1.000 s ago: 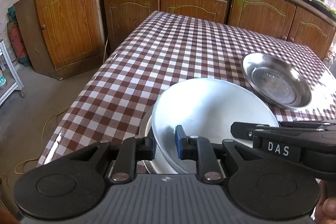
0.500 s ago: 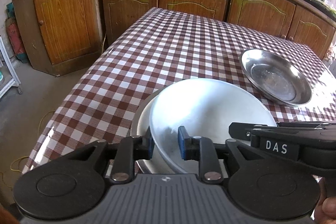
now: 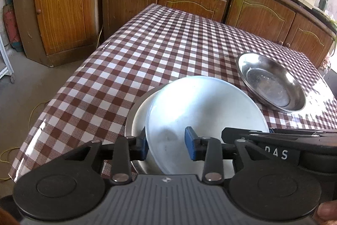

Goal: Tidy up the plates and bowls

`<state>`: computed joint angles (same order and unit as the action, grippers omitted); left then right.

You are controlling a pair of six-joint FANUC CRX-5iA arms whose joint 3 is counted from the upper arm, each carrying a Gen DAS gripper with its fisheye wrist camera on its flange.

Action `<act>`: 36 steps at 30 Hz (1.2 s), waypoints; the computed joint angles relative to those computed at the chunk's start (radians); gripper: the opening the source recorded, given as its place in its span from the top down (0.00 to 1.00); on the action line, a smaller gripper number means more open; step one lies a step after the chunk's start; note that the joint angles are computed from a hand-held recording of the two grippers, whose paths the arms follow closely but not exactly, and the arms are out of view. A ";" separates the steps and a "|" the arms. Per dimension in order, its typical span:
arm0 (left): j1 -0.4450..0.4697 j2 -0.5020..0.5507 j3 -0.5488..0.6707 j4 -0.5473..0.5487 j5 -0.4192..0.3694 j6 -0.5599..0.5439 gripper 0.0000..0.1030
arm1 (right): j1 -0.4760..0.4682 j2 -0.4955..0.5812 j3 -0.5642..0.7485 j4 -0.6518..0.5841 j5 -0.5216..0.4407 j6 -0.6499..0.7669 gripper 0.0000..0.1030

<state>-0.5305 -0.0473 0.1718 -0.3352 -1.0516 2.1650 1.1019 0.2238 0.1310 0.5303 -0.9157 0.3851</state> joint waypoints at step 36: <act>0.007 -0.055 -0.018 -0.076 -0.003 0.076 0.15 | 0.000 -0.093 -0.125 0.119 0.031 -0.133 0.23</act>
<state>-0.5233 -0.1022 0.1538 -0.4116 -1.0543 2.2411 1.1021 0.1308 0.0059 0.6493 -0.8850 0.2516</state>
